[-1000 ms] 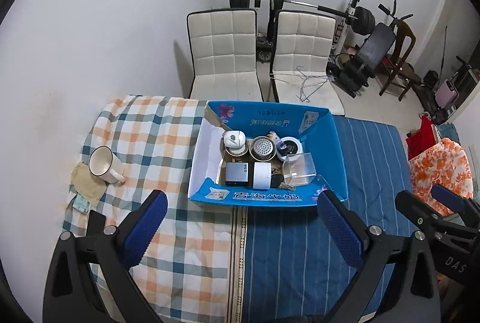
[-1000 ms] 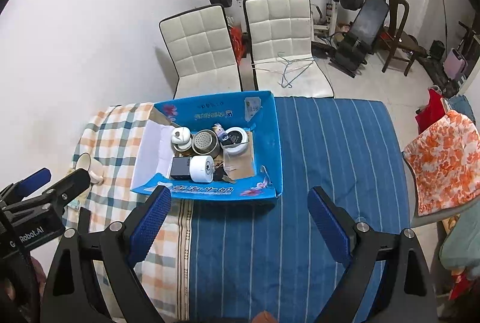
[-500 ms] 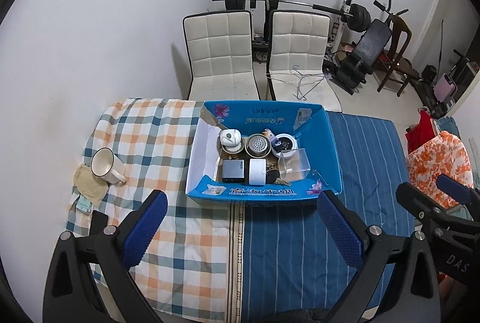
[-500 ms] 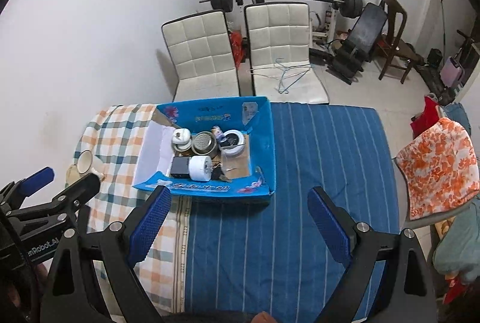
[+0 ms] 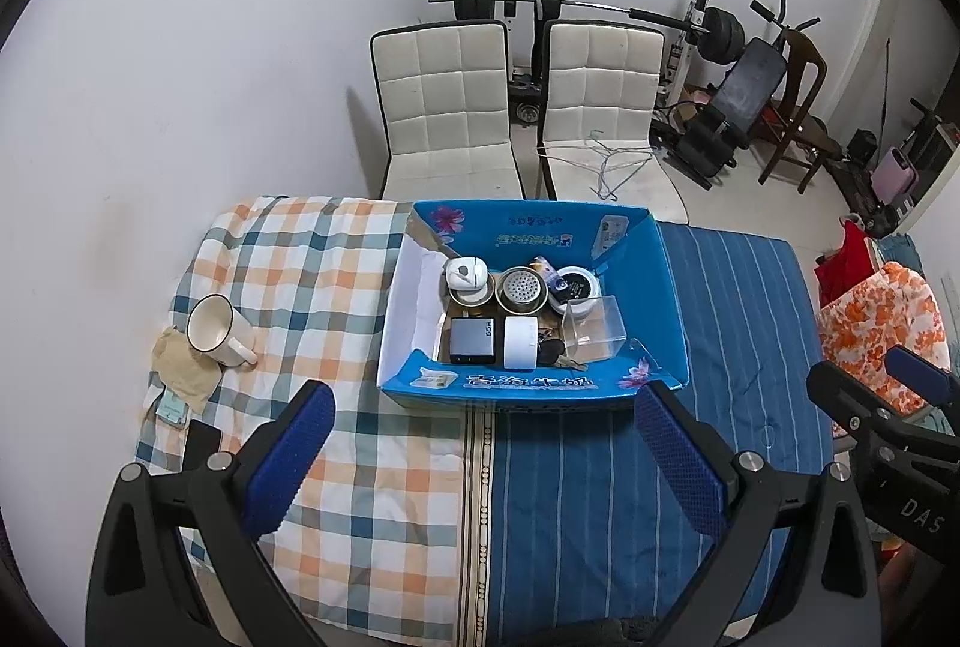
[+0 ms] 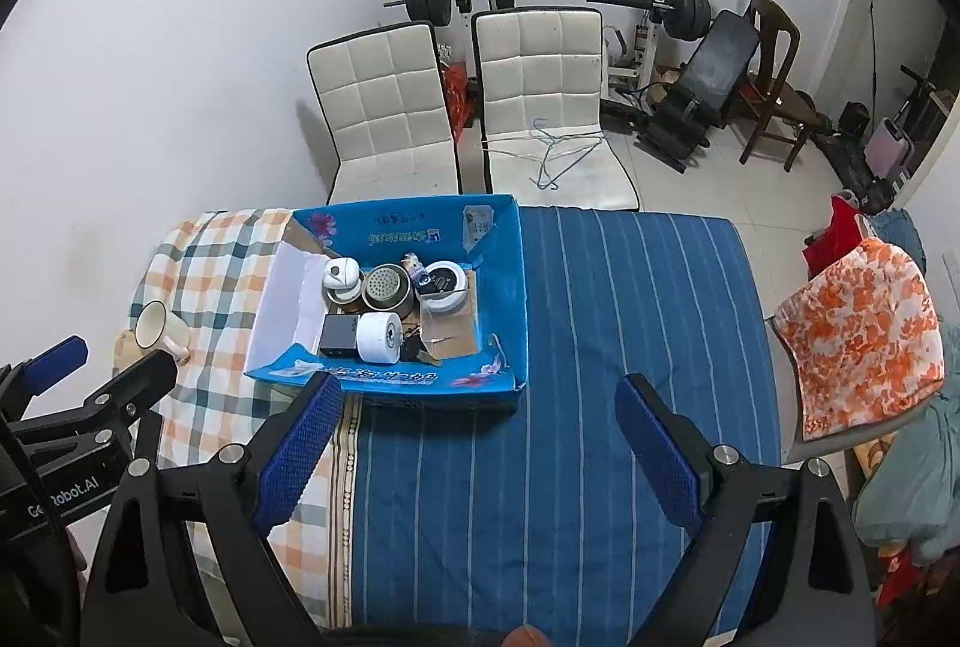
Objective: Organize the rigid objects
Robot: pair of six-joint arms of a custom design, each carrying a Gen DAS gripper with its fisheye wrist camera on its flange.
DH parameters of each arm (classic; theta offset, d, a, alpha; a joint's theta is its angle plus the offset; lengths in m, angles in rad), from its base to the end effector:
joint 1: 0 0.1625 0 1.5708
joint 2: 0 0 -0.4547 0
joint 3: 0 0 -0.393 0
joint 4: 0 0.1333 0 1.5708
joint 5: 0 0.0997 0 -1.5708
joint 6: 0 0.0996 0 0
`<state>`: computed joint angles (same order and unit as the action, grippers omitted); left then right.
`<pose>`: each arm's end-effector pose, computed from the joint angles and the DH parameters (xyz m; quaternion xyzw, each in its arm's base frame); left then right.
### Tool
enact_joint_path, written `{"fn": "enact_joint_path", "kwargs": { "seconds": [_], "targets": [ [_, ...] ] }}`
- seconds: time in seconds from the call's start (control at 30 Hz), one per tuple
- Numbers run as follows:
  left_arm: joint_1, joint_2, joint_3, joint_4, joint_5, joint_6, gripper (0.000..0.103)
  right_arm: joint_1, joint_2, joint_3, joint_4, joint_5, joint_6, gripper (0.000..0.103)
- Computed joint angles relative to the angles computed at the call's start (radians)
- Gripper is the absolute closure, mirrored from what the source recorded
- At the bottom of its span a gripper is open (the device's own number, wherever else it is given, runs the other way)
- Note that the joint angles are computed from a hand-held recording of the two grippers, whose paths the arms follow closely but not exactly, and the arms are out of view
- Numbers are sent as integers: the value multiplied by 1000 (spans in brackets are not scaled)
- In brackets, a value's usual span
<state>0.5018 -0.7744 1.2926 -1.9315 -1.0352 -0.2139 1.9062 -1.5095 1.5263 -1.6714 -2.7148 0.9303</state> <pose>-0.5703 -0.5229 0.1856 0.4176 0.8662 -0.0971 0.2567 0.2126 -0.4804 0.5770 -0.2679 -0.7965 0.3483 0.4153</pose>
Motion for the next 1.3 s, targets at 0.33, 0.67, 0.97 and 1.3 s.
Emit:
{"fn": "enact_joint_path", "kwargs": {
  "seconds": [0.33, 0.67, 0.97, 1.3],
  "targets": [
    [4, -2, 0, -9, 4, 4, 0, 9, 3, -7, 11, -9, -3, 8],
    [4, -4, 1, -13, 8, 6, 0, 11, 4, -9, 13, -12, -5, 8],
    [5, -4, 0, -14, 7, 6, 0, 13, 4, -13, 13, -12, -17, 8],
    [7, 0, -12, -14, 15, 13, 1, 13, 8, -22, 21, -9, -12, 8]
  ]
}}
